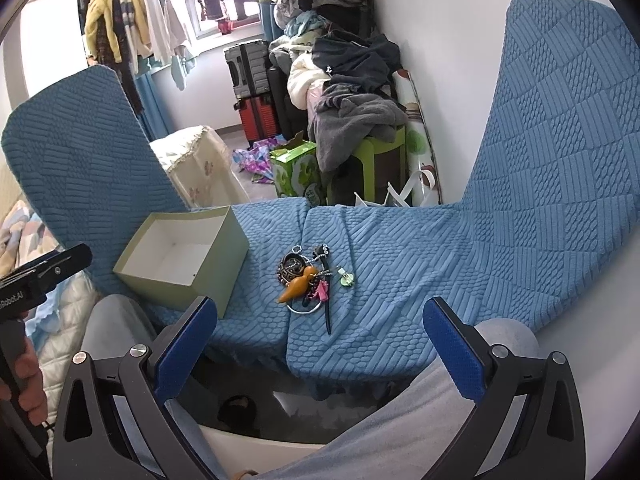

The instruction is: Organize jewelry

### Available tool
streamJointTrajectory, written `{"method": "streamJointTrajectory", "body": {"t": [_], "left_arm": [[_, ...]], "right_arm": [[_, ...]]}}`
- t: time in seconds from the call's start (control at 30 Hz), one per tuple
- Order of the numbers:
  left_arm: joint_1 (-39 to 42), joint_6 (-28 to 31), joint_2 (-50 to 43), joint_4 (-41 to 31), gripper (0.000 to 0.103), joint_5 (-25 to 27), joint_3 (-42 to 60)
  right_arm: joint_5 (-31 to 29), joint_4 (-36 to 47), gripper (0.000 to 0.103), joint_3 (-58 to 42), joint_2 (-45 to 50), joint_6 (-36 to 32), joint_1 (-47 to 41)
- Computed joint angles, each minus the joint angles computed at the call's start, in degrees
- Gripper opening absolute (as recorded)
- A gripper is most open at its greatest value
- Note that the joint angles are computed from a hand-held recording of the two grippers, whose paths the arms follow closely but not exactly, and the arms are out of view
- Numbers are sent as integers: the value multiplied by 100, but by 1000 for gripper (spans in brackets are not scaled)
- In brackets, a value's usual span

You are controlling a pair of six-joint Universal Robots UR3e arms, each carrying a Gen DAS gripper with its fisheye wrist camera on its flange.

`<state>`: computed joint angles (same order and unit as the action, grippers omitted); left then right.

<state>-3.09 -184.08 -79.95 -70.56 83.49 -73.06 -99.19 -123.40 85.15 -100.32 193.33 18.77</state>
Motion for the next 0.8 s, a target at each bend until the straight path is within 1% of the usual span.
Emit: {"method": "streamJointTrajectory", "body": {"t": [0.17,0.27,0.43,0.53,0.67,0.73,0.8], "left_arm": [[-39,-14,-78,24,103,34,35],[-19,-17,-159,56,103,-31,71],[-108,-13,-406,125,103,35,283],[-136,-14,-591,228,103,-68,447],[-367,-108,-991,630,103,59,703],[-421,-102,-1290,845,103,-86,848],[-499,-57,-1561,1250,103,-220,817]], "right_arm": [[55,-125,103,40,29,-22,20],[97,-212,103,21,121,-41,-20],[186,-390,103,-57,260,-99,-209],[310,-542,103,-42,301,-174,-366],[485,-849,103,103,342,-377,-692],[457,-1093,103,218,440,-475,-823],[536,-1415,103,426,535,-568,-992]]}}
